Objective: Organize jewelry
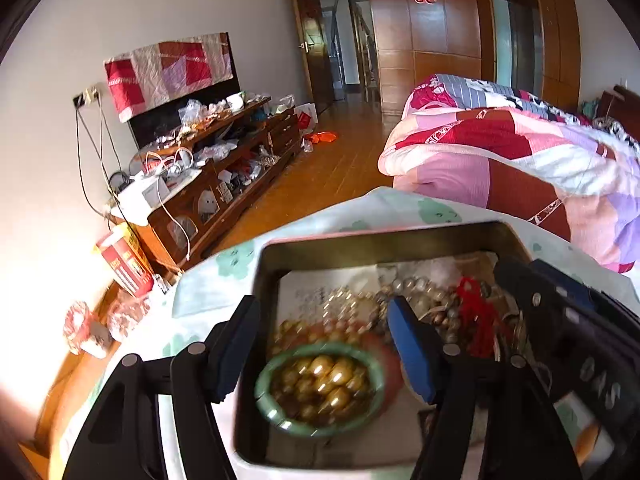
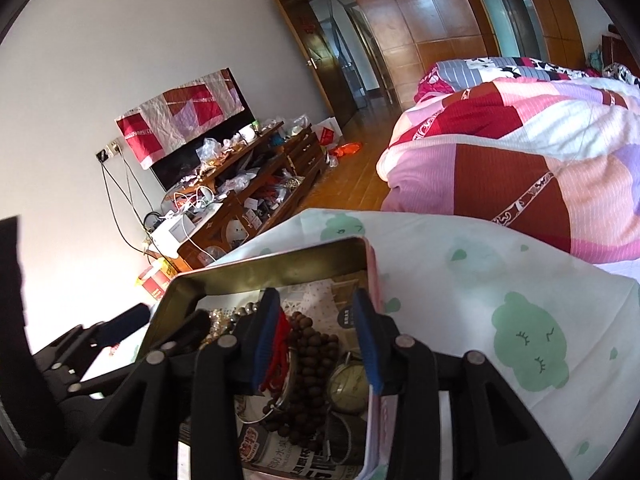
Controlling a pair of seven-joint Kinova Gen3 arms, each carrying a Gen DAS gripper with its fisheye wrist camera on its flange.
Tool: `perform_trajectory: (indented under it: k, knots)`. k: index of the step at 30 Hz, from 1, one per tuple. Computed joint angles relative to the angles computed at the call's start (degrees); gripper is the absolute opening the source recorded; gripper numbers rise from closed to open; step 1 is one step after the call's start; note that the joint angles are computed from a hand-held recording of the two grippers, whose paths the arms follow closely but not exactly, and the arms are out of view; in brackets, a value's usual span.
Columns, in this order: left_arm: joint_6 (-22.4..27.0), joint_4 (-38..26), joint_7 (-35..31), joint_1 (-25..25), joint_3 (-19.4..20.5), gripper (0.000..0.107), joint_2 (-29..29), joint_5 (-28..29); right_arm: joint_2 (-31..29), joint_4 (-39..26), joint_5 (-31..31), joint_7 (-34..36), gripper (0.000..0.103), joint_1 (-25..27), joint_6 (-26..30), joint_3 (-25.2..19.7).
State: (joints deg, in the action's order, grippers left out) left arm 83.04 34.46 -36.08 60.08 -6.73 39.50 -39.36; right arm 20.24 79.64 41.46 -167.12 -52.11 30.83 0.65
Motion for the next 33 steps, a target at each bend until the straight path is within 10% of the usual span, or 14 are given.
perform_trajectory:
  k: [6, 11, 17, 33]
  knots:
    - [-6.22, 14.3, 13.24, 4.2, -6.56, 0.067, -6.43, 0.55, 0.57, -1.41, 0.61, 1.16, 0.041, -0.5, 2.53, -0.24]
    - [-0.06, 8.55, 10.75, -1.53, 3.01, 0.067, -3.22, -2.2, 0.65, -1.55, 0.83, 1.54, 0.045, -0.53, 2.86, -0.52]
    - [2.44, 0.06, 4.51, -2.42, 1.91, 0.067, 1.18, 0.12, 1.22, -2.5, 2.35, 2.06, 0.047, -1.7, 5.19, -0.39]
    - [-0.14, 12.26, 15.07, 2.35, 2.15, 0.067, -5.98, -4.0, 0.9, -0.97, 14.95, -9.65, 0.08, -6.14, 12.29, -0.19]
